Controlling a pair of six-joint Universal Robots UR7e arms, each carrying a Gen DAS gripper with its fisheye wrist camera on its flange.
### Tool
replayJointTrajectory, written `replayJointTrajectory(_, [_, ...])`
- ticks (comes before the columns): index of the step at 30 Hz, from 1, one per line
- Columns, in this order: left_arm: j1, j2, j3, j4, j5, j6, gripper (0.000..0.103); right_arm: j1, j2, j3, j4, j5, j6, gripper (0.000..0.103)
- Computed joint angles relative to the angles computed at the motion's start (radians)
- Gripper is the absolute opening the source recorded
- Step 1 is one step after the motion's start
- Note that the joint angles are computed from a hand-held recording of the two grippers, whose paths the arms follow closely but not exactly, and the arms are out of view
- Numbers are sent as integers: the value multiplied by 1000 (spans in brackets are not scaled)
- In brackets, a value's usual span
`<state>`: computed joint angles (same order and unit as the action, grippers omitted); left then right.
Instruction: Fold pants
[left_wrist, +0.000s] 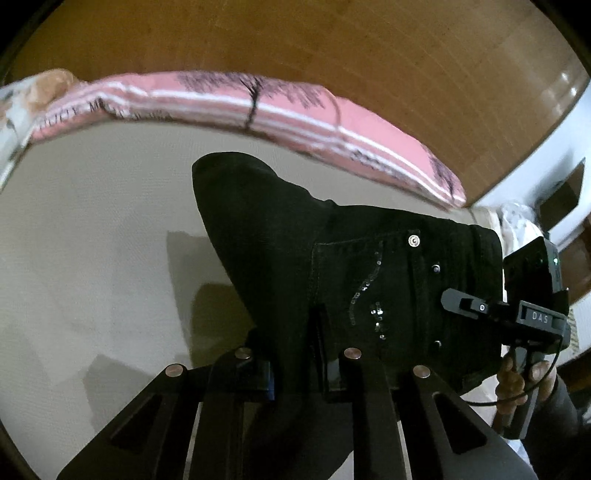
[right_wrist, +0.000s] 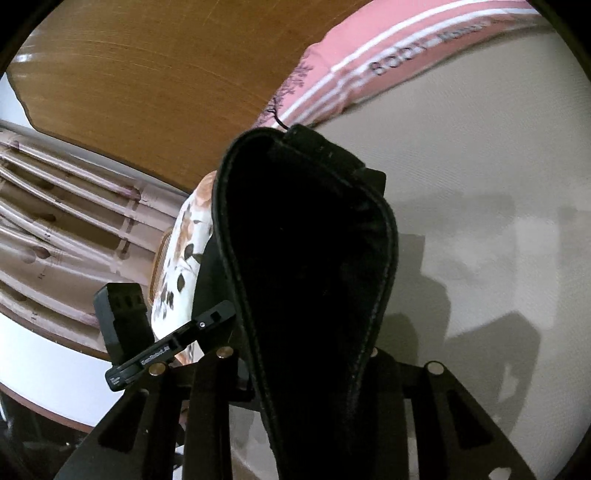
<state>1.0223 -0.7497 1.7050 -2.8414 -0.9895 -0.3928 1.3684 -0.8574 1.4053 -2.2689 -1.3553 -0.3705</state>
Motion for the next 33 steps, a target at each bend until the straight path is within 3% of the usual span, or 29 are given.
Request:
replayJointTrajectory(10, [99,34,-201,91,23,76,16,86,284,-397,139,-15,38,29])
replayJointTrajectory(17, [155,60,-281,141,-8,100,17,108,431,-641,256,-44,32,28])
replayJointTrajectory(18, [162,65,-288,158,-7,107,19,107,442,-659,264,-47,30,28])
replayJointTrajectory(19, [170,71,-291,170,0,120,29,105,454,-676,271,-57,30,28])
replayJointTrajectory(21, [182,90,-294,203,61,106,45,112,466,-674,231,-152,8,31])
replayJointTrajectory(22, [188,96,-287,202,80,103,57,116,467,-660,203,-208,-12,39])
replayJointTrajectory(23, [192,94,-265,159,86,121,60,122,469,-639,158,-277,-29,49])
replayJointTrajectory(24, [194,89,-238,106,82,143,60,123,467,-616,119,-312,-48,52])
replayJointTrajectory(27, [185,81,-199,59,117,179,61,114,426,-520,20,-300,-95,53])
replayJointTrajectory(29, [171,70,-164,43,150,162,62,119,402,-473,-23,-324,-116,61])
replayJointTrajectory(33, [141,47,-86,4,197,134,63,138,336,-338,-158,-391,-155,62])
